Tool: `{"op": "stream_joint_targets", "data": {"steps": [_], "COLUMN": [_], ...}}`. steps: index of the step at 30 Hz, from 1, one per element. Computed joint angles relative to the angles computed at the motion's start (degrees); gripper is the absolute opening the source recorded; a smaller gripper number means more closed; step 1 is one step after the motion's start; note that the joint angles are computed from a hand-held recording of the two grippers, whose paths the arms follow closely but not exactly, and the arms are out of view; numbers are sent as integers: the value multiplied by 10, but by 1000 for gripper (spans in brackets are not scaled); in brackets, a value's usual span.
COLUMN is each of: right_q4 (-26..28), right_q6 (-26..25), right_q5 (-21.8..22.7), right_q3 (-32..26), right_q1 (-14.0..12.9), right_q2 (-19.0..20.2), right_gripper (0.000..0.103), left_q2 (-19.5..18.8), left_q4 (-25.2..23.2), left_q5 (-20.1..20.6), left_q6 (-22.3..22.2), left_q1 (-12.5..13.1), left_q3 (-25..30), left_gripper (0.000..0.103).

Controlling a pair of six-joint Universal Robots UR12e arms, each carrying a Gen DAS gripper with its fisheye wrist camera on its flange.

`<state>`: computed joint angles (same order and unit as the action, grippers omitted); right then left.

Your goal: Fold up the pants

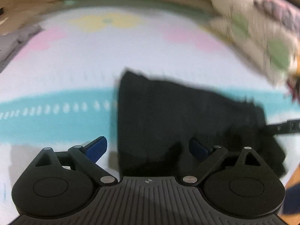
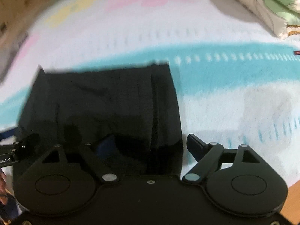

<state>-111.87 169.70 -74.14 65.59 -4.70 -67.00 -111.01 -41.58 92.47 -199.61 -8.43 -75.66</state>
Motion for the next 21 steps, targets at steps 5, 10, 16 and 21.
{"op": "stream_joint_targets", "data": {"steps": [5,10,16,21], "right_q4": [-126,-102,-74,-65], "right_q6": [59,-7,-4,23], "right_q5": [74,109,43,26], "right_q3": [40,25,-8,-26], "right_q1": [-13,1,23,29], "right_q2": [-16,-3,23,36], "right_gripper": [83,50,41,43], "left_q2": [9,15,21,19], "left_q4": [8,-18,-45,-52], "left_q5": [-13,-58,-47,-56], "left_q6": [-83,-37,38,49], "left_q1": [15,11,2,6], "left_q3": [-8,-13,-37,-26], "left_gripper": [95,95,99,97]}}
